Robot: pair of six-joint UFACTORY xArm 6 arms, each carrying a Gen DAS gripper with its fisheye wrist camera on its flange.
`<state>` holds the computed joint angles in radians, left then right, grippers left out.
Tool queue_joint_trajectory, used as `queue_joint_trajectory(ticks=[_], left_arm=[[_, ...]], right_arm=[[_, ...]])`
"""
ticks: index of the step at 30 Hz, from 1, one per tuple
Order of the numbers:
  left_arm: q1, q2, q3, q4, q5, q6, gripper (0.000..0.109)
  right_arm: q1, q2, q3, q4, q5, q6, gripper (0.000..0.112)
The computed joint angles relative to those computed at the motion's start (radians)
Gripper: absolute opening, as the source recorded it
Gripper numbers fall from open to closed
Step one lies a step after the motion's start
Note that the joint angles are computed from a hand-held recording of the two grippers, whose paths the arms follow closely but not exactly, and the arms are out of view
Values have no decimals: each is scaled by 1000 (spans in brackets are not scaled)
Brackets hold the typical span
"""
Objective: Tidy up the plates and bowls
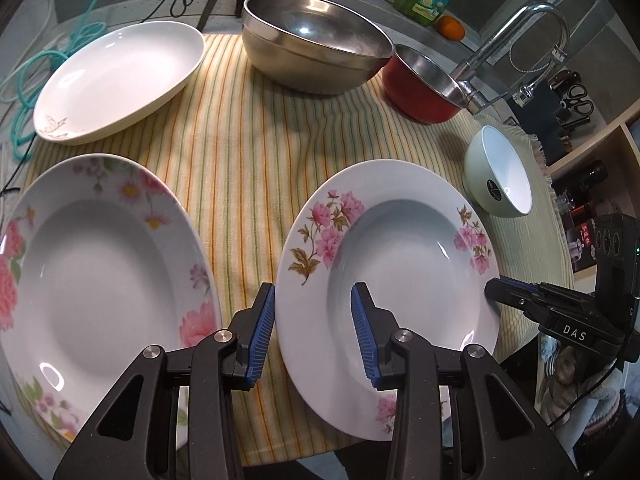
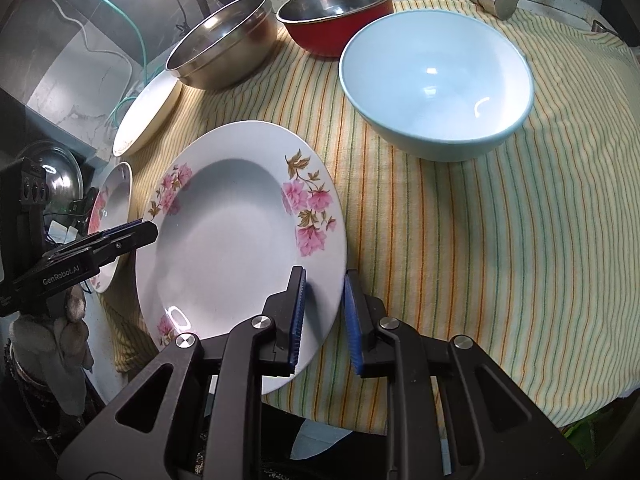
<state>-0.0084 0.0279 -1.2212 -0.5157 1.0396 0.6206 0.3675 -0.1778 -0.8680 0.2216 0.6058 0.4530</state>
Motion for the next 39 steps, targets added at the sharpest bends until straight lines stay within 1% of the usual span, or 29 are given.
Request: queue_joint_trajectory(ticks=[1,2,4,6,8,11,15,19,23,25,34,39], left_arm=[[0,-1,1,-2,-1,0,35],[0,-4,4,-4,-5,3,35],[-1,-12,11,-1,-14,10,35],[3,-19,14,-6,-14,13,35],[9,-28,18,-8,-15,23,36],[13,-50,33,-10,-36,41,38],[24,-65,35,-21,-45,45,39],[40,-79,40,-28,-57,36,39],[62,-93,44,-31,-73,38,43],[76,-97,46,-31,-83,33,45],[163,-103,61,-15,-126,-16,46],[229,-93,57,-8,-153,-45,46]], right_arm=[[0,-1,1,3,-1,-12,20],[3,-4,2,-24,1,6,20],[7,-12,0,-92,9,49,25],[8,-26,2,-161,16,97,47],[13,-45,5,-247,17,151,56],[21,-63,-3,-337,34,195,57],[25,-72,-7,-350,3,189,66],[36,-63,-26,-409,-16,215,66],[53,-31,-62,-409,-48,208,66],[60,-13,-83,-390,-51,185,66],[100,135,-255,-319,4,106,67],[123,224,-351,-220,-8,10,67]])
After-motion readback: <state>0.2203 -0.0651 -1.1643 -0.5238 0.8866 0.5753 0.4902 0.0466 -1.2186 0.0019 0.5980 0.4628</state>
